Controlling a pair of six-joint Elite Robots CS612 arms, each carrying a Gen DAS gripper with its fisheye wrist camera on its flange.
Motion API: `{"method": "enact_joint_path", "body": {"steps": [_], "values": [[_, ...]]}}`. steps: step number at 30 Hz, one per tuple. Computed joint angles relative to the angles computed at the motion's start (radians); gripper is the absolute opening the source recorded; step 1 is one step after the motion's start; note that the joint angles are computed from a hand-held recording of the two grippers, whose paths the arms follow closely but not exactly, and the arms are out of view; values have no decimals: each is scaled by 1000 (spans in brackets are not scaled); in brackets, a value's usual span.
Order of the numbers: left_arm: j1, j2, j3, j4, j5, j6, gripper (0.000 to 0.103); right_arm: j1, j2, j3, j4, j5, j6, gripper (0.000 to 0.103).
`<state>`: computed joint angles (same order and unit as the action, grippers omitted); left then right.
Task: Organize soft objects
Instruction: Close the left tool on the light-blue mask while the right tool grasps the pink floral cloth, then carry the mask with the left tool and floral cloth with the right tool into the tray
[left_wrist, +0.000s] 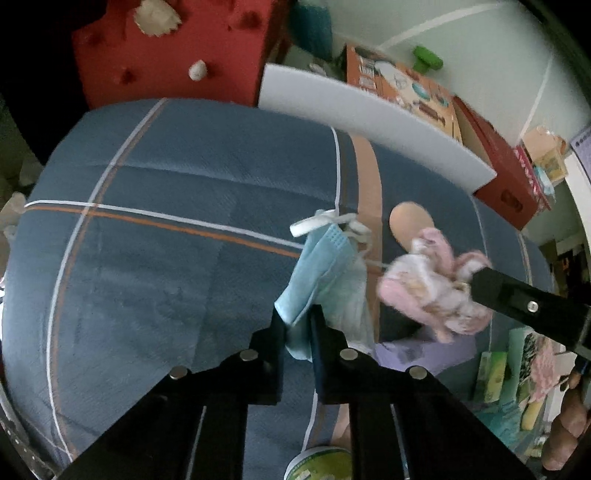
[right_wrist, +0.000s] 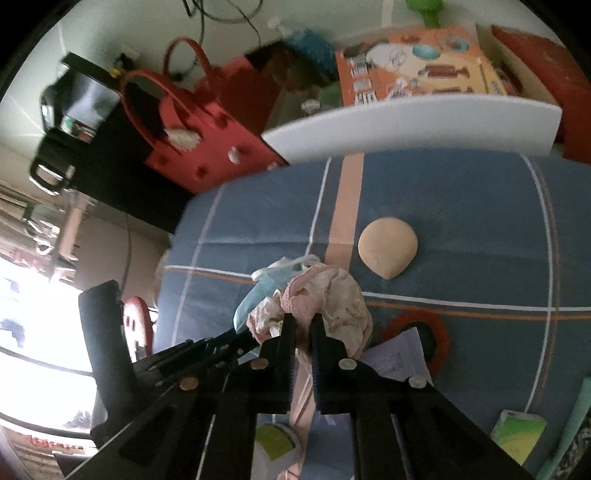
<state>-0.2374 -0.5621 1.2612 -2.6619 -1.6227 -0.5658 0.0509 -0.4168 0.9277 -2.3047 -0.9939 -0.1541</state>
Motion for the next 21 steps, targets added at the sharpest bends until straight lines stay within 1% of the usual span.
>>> {"method": "enact_joint_path", "body": {"steps": [2,6,10,15,19,21], "values": [[2,-14,20,-26,13,-14,12,-9,-23,43,-59,23,8,8],[-11,-61,87,-100,93,-63,12,-23,-71,129,-171,37,30,8],[-32,-108,161,-197,149,-95,12,-38,-132,246,-329,-1,57,8],[-68,-156,233,-285,216,-125,12,-72,-186,370,-480,26,114,8],[-102,-177,265,-324,256,-131,12,-98,-228,464,-592,-5,156,8],[-121,-185,274,-324,283,-132,12,-112,-245,504,-639,-18,179,8]]}}
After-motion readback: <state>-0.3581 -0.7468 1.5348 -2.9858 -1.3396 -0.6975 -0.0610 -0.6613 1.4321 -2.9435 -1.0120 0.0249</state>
